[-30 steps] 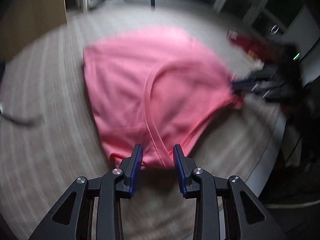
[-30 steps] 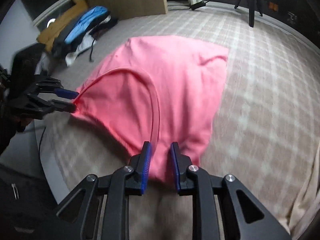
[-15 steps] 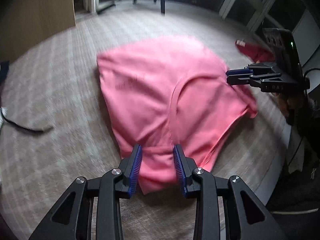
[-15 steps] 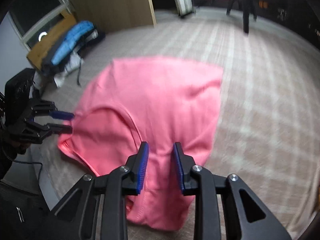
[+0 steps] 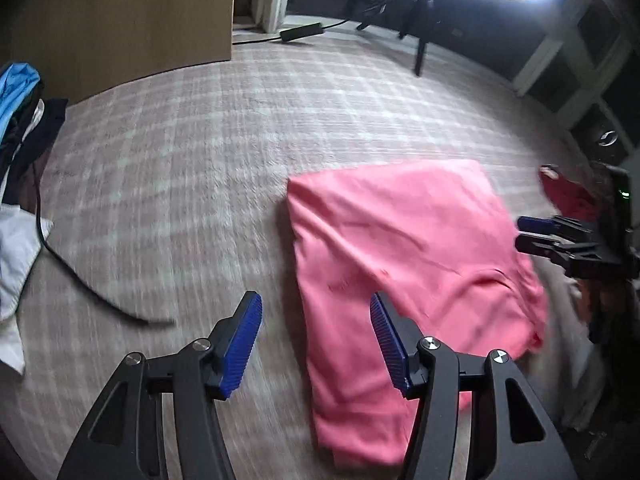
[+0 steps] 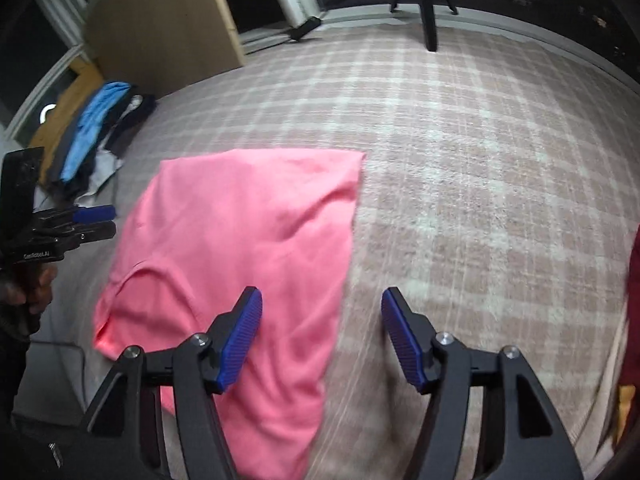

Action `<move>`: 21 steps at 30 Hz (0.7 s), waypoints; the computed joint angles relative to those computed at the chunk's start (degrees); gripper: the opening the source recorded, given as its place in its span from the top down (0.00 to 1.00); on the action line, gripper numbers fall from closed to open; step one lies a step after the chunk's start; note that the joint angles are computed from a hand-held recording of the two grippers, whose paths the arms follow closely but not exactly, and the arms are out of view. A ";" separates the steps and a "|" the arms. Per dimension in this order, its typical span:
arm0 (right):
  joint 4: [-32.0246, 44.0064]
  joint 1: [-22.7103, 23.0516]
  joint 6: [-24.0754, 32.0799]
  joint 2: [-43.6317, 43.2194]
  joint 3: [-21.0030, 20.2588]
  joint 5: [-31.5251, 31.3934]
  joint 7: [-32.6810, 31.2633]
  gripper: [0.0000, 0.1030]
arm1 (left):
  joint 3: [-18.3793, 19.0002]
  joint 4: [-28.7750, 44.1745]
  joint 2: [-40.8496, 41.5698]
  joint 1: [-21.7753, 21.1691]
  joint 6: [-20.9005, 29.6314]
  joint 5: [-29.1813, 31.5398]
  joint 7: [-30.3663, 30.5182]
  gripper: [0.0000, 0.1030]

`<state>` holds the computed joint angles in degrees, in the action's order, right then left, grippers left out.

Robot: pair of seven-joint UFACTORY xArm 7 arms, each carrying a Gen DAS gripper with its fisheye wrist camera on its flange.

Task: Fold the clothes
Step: 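Grasp the folded pink shirt with the left gripper while the right gripper grasps beside it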

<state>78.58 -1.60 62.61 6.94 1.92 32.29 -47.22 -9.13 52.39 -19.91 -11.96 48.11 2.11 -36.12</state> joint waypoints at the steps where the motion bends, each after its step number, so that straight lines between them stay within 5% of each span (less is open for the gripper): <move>1: -0.63 0.10 -0.97 -0.37 0.15 0.22 -1.02 0.37 | -0.09 0.77 1.21 -0.22 0.54 -0.02 0.55 0.48; 11: -3.86 2.24 -3.19 -2.55 0.38 0.16 -7.04 0.35 | -1.68 5.65 7.44 -2.93 3.94 1.63 0.25 0.49; 13: -3.53 2.24 -2.32 -2.33 0.40 0.69 -7.73 0.41 | -1.83 6.52 8.26 -3.29 4.22 2.66 0.05 0.53; 18: -3.29 1.92 0.25 -1.55 0.58 4.03 -10.97 0.63 | -1.94 6.34 9.01 -4.53 0.72 3.29 0.69 0.85; 21: -1.87 1.82 3.36 0.35 0.98 6.64 -11.24 0.82 | -1.97 5.10 8.96 -4.62 -2.81 3.34 -1.38 0.88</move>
<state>76.72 0.22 65.98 7.29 2.90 38.93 -58.46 -11.10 57.50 -10.96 -16.58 45.30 5.45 -37.50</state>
